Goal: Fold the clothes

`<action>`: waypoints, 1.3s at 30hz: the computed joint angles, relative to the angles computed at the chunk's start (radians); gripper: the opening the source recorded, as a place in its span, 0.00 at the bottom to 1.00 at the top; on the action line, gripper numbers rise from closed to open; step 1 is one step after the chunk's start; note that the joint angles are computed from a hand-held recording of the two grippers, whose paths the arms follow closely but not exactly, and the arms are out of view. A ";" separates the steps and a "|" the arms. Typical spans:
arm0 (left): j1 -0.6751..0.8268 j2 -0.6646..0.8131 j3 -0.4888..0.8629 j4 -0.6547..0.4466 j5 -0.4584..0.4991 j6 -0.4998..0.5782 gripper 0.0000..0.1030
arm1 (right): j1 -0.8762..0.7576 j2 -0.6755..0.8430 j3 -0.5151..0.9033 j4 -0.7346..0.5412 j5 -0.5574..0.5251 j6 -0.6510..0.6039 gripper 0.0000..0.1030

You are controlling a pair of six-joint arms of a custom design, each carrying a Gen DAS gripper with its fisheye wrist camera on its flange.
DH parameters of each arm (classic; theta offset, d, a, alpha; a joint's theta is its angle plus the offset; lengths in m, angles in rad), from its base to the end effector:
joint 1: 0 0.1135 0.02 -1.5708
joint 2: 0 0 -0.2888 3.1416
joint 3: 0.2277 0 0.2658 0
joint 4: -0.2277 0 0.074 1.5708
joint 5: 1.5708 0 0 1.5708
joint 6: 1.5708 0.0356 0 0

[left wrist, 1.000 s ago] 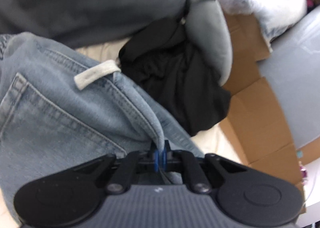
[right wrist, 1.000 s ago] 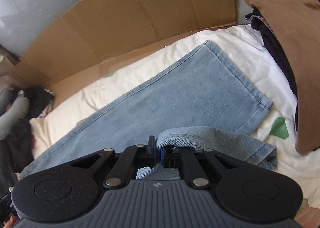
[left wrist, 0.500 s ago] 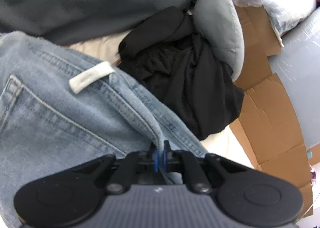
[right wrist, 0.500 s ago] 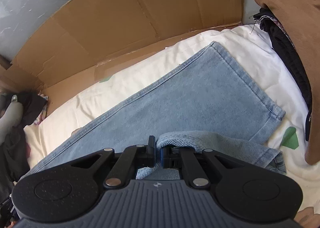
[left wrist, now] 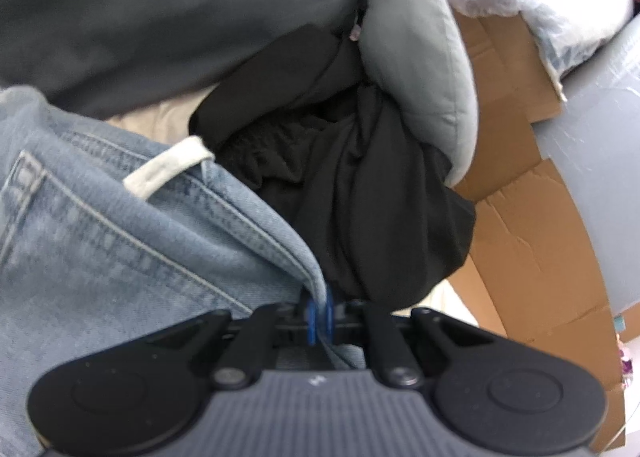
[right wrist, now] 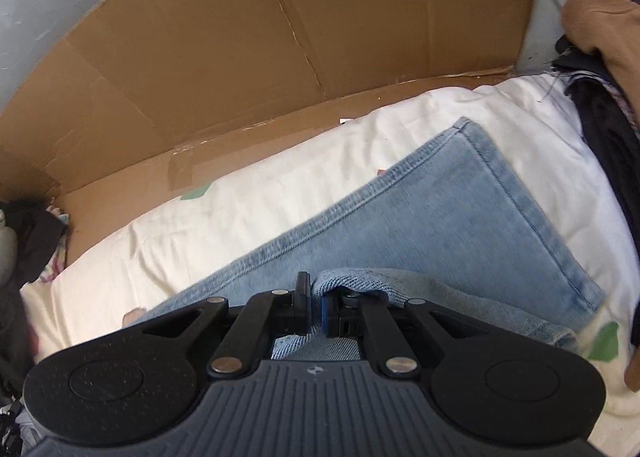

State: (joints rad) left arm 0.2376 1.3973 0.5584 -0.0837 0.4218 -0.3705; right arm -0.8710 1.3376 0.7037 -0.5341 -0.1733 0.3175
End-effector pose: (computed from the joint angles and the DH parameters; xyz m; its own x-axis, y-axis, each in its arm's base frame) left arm 0.2485 0.0452 0.1606 -0.7314 -0.5170 -0.4446 -0.2568 0.8129 -0.5228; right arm 0.1594 -0.1798 0.1891 -0.3412 0.8828 -0.3229 0.8595 0.4321 0.2731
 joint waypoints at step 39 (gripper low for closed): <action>-0.414 0.053 -0.043 0.108 -0.028 -0.087 0.35 | 0.068 0.311 0.123 0.145 0.050 0.067 0.06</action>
